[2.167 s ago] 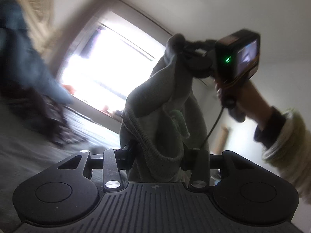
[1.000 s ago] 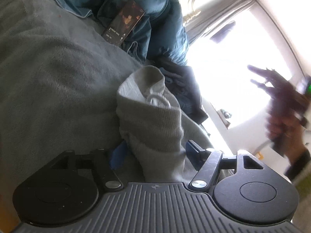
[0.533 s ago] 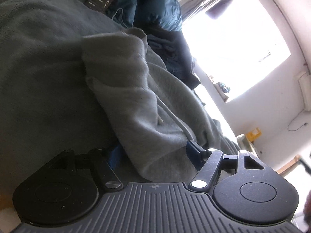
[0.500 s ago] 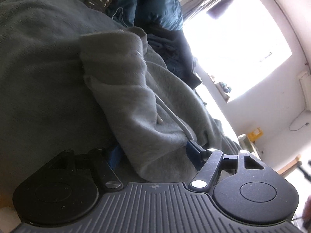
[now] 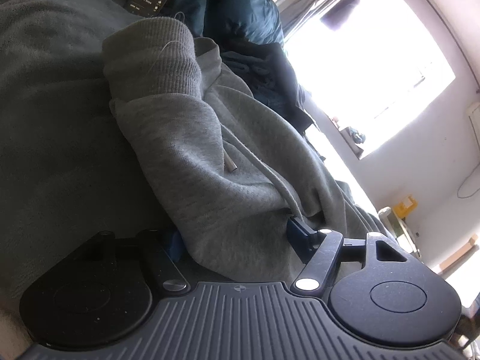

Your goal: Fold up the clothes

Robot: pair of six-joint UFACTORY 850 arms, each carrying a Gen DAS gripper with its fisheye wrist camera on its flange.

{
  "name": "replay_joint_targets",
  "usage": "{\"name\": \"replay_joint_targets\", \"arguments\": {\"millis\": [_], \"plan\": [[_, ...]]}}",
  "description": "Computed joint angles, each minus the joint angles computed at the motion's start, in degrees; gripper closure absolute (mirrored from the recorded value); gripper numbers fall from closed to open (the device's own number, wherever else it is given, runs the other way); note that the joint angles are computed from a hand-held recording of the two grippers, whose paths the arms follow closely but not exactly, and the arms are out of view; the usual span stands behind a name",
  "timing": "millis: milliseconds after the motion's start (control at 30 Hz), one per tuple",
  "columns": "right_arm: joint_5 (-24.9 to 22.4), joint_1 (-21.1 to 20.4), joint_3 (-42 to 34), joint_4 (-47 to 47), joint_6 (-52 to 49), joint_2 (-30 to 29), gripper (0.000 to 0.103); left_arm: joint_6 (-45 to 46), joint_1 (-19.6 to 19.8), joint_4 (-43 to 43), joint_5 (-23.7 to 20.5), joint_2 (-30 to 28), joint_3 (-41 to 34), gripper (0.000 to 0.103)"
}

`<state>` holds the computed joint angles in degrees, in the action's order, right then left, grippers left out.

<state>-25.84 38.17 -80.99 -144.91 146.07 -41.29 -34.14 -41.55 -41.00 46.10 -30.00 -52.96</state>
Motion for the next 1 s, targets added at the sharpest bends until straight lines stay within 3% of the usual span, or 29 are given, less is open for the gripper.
{"name": "replay_joint_targets", "arguments": {"millis": [100,267,333,400,533,567,667,733,767,833,867,1000], "plan": [[-2.11,0.2,-1.09,9.58,-3.6,-0.72,0.013,2.41,-0.58,-1.35,0.69,-0.5,-0.31,0.034],[-6.11,-3.61,3.24,4.52,19.0,1.84,0.012,6.75,-0.65,-1.58,2.8,-1.9,-1.31,0.031],[-6.66,-4.92,3.21,6.19,21.49,2.16,0.012,7.55,-0.38,-0.95,3.96,-2.61,-1.74,0.03],[-5.41,-5.69,-0.39,7.03,15.76,0.6,0.008,7.08,-0.49,-0.32,5.53,-2.86,-1.27,0.03],[8.33,-6.43,-11.84,9.25,1.14,-4.34,0.004,6.35,-1.29,-0.14,8.79,-3.02,0.1,0.03],[9.33,-5.86,-13.11,13.0,-4.66,-5.08,0.004,6.75,-1.54,-0.38,9.59,-3.19,0.28,0.03],[4.11,-3.42,-11.91,25.21,-19.33,-5.68,0.005,8.24,-2.0,-1.08,10.95,-3.56,0.5,0.03],[0.45,-2.84,-11.08,34.28,-27.15,-6.52,0.02,8.51,-1.55,-0.47,10.84,-3.7,0.34,0.029],[-1.56,-2.65,-10.56,36.85,-28.87,-7.05,0.042,7.96,-1.23,0.33,10.96,-3.61,0.6,0.03],[-2.77,-3.17,-8.36,37.54,-25.12,-6.19,0.064,6.6,-0.99,1.5,11.71,-3.45,1.4,0.03],[-3.3,-3.38,-6.77,35.94,-20.62,-5.14,0.083,6.18,-0.88,1.87,11.92,-3.63,1.34,0.031],[-15.42,-0.91,-2.41,32.03,-18.42,-0.74,0.089,4.24,-0.55,2.89,12.88,-4.06,1.5,0.034]]}}
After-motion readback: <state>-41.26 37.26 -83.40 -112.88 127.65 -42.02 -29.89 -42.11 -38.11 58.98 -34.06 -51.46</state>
